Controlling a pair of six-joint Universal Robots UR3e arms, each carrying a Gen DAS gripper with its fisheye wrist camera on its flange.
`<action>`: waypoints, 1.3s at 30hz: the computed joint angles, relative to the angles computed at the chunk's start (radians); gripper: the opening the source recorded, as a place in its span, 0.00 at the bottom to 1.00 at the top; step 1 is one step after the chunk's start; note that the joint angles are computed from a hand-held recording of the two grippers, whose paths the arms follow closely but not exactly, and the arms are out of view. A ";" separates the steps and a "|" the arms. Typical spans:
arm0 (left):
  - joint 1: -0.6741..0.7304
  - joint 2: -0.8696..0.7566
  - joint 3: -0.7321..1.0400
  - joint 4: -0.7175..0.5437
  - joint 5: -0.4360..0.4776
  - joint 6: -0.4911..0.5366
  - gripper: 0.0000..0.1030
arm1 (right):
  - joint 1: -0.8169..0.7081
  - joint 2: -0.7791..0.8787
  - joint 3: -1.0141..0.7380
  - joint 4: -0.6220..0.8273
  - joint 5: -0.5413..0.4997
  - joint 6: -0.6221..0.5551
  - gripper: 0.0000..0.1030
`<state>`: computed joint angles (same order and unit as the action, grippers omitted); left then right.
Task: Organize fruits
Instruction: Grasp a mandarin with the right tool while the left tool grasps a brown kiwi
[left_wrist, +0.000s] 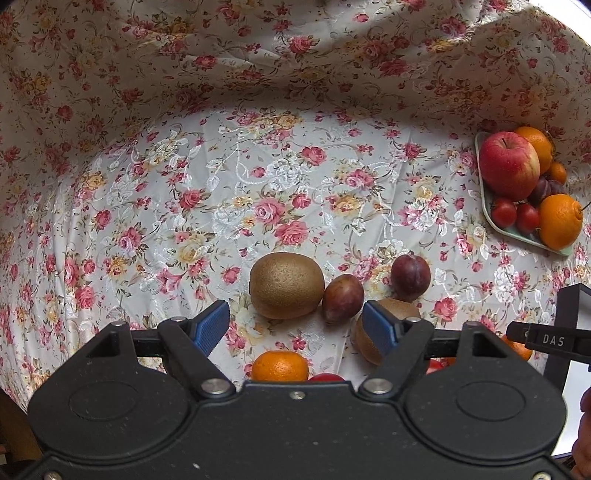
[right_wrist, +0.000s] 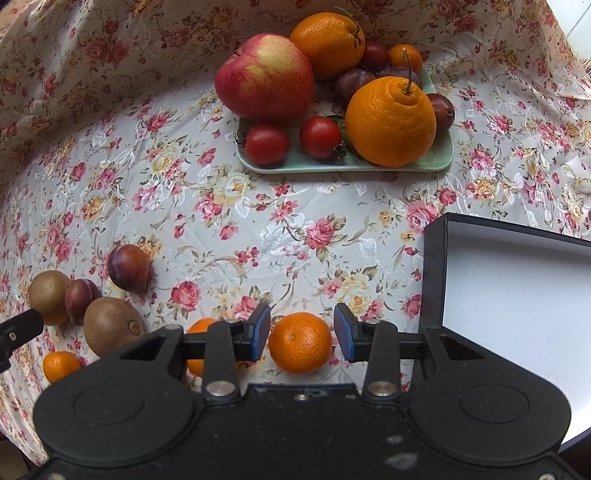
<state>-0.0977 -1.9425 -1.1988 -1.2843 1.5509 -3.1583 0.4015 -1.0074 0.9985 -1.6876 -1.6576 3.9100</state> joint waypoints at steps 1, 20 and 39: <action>0.004 -0.005 0.006 -0.003 -0.005 -0.003 0.77 | -0.002 0.001 0.002 0.002 0.005 0.002 0.40; 0.030 -0.077 0.009 0.077 -0.019 0.007 0.77 | -0.026 0.043 0.020 -0.016 0.086 0.068 0.41; 0.028 -0.188 0.080 0.042 0.021 -0.044 0.77 | -0.008 0.143 -0.134 0.060 0.053 0.050 0.43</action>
<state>-0.0698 -2.1305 -1.1192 -1.2419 1.5718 -3.2027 0.3937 -0.8648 0.8645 -1.6275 -1.6042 3.9598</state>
